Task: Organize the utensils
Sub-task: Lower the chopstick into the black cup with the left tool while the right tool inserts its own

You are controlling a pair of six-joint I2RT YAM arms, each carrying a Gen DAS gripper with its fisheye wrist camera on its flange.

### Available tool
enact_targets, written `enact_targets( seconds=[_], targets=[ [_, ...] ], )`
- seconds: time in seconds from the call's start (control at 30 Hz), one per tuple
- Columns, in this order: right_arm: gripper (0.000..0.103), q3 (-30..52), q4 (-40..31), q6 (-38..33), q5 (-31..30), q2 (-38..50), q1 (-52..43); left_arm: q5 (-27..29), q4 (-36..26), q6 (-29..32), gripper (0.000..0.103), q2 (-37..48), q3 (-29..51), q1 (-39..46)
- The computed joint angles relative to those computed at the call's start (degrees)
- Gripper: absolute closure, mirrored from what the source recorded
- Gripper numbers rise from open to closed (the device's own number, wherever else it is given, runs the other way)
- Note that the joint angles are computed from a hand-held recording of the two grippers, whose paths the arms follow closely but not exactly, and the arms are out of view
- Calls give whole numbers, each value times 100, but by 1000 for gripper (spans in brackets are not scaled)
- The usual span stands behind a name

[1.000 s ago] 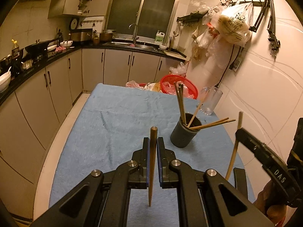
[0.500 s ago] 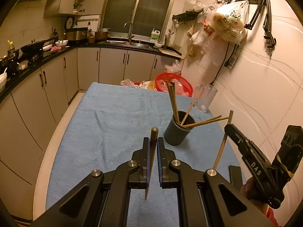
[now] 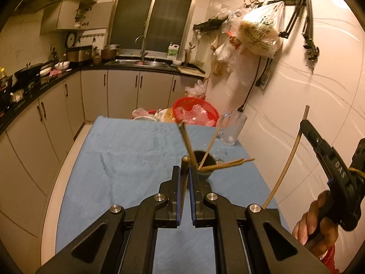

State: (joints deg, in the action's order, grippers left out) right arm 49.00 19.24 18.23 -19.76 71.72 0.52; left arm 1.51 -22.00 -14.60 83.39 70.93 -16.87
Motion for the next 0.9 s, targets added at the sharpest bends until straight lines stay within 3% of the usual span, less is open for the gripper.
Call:
enact_targets(
  seconds=[0.5,0.9],
  targets=[
    [95,2356,-432,307,-445,1830,-812,115,-693,115,96,1159,2273,-201],
    [95,4861,-925,233,-614,4104,-627,90,-1377,206,96,3062,4982,-132]
  ],
)
